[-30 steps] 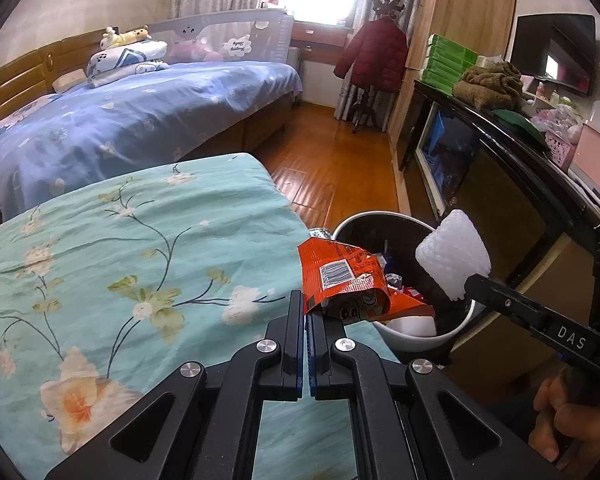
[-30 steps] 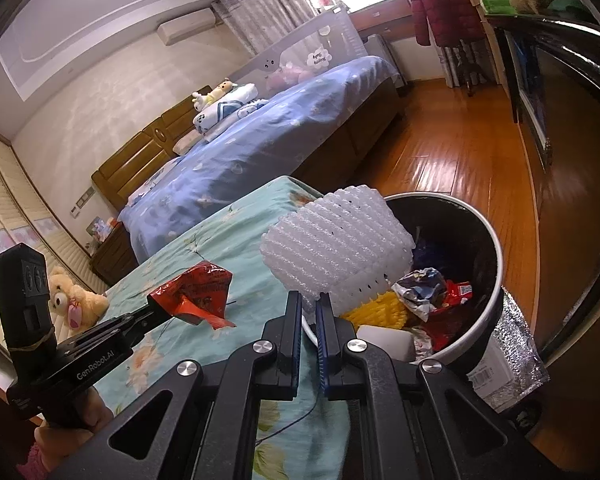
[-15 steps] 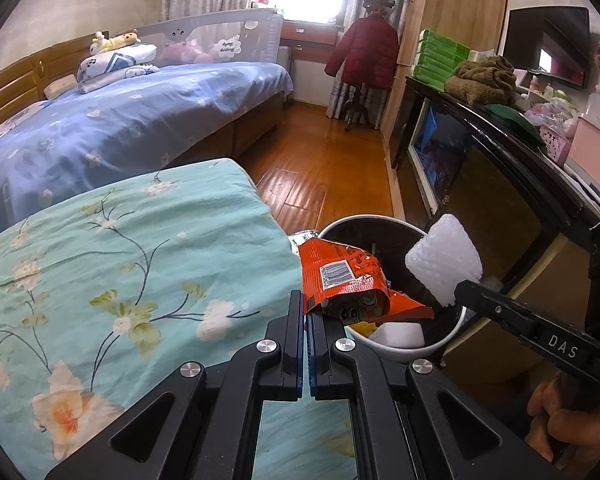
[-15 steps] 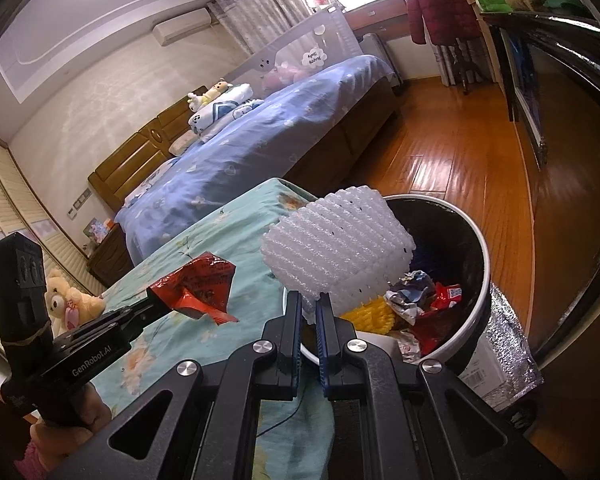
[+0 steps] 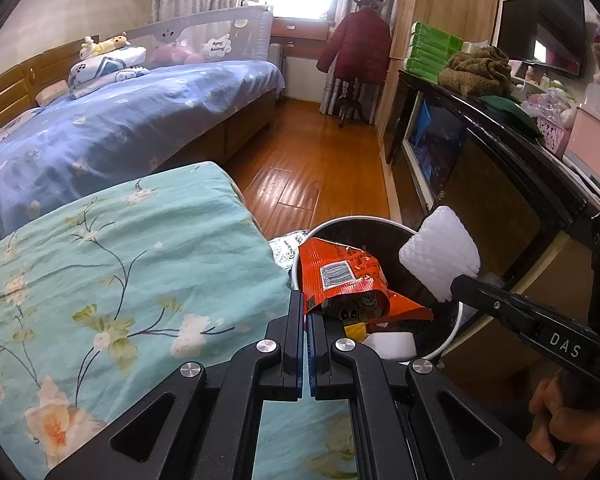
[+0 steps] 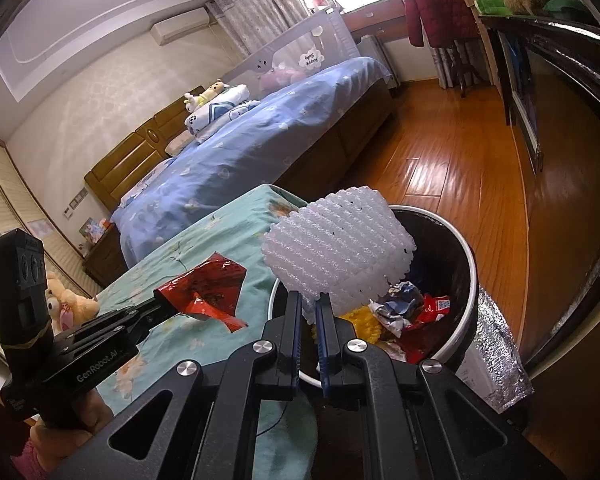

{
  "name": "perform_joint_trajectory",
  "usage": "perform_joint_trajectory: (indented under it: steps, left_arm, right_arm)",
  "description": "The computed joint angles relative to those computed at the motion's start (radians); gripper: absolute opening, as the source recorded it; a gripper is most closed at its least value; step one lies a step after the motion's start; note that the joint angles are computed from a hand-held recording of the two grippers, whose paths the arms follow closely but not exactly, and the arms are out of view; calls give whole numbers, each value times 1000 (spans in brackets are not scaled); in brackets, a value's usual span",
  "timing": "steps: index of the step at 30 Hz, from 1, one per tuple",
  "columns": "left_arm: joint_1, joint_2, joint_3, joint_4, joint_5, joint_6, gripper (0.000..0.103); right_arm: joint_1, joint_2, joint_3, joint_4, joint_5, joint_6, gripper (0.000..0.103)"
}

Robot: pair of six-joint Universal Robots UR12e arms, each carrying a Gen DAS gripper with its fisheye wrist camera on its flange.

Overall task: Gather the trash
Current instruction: 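Carry the orange snack bag over the bin with the left tool while the right carries the mesh sleeve, then lower both tools into the bin and open them to drop the bag and sleeve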

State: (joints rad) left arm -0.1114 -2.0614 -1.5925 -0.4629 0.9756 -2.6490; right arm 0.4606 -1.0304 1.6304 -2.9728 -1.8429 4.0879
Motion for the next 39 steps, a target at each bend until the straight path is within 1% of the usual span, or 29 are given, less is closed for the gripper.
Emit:
perform_joint_trajectory:
  steps: [14, 39]
  left_arm:
    - [-22, -21, 26, -3, 23, -6, 0]
    - [-43, -45, 62, -18, 50, -1, 0]
  right_arm:
    - [-18, -1, 10, 10, 18, -7, 7]
    - [-25, -3, 11, 21, 18, -13, 7]
